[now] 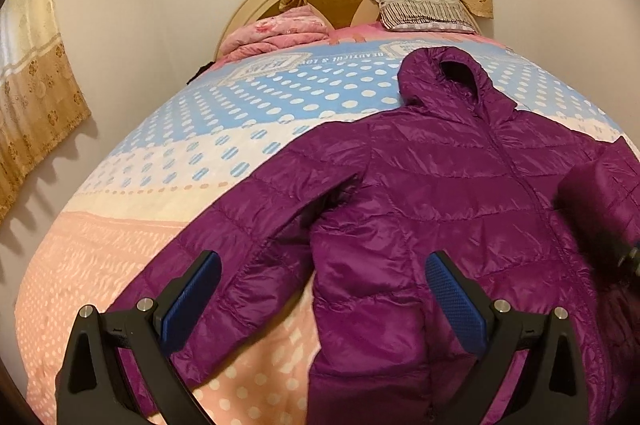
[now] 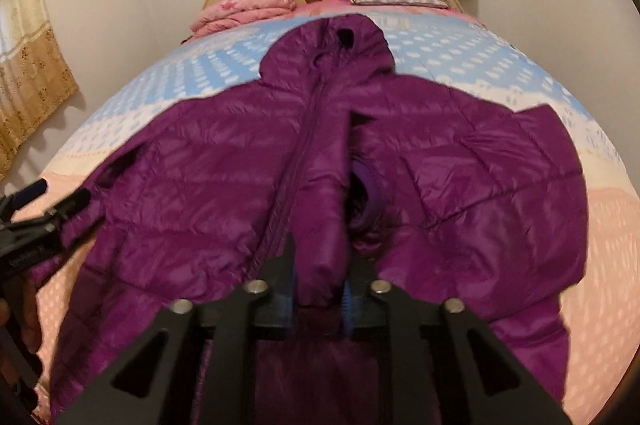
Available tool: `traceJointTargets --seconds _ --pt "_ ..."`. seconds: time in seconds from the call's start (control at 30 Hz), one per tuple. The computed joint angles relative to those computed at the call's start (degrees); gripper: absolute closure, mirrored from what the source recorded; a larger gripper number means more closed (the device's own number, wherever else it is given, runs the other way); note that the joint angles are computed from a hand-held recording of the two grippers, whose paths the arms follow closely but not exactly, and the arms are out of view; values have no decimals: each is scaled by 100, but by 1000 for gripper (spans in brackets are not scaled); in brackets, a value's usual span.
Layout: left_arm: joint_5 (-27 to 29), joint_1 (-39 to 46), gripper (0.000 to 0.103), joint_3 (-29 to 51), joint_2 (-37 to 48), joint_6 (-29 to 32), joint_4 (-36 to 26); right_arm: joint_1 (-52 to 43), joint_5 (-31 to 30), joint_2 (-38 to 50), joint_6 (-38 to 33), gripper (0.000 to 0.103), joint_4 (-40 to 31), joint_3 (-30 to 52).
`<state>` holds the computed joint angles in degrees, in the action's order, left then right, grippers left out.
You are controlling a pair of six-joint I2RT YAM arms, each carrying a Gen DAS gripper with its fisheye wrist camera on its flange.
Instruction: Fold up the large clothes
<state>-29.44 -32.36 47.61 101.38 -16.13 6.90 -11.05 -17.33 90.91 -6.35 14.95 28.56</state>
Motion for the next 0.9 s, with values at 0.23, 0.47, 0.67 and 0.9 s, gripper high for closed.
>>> traceJointTargets --seconds 0.23,0.47,0.67,0.9 --pt "-54 -368 1 258 -212 -174 -341 -942 -855 -1858 -1013 13 -660 -983" --pt "628 -1017 1 1247 354 -534 -873 -2446 -992 -2361 -2053 8 -422 -1532" --pt "655 -1555 1 2579 1486 -523 -1342 -3194 -1387 -1780 -2503 8 99 -1759" --pt "1022 -1655 87 3532 2411 -89 -1861 -3477 -1646 -1293 -2693 8 660 -1989"
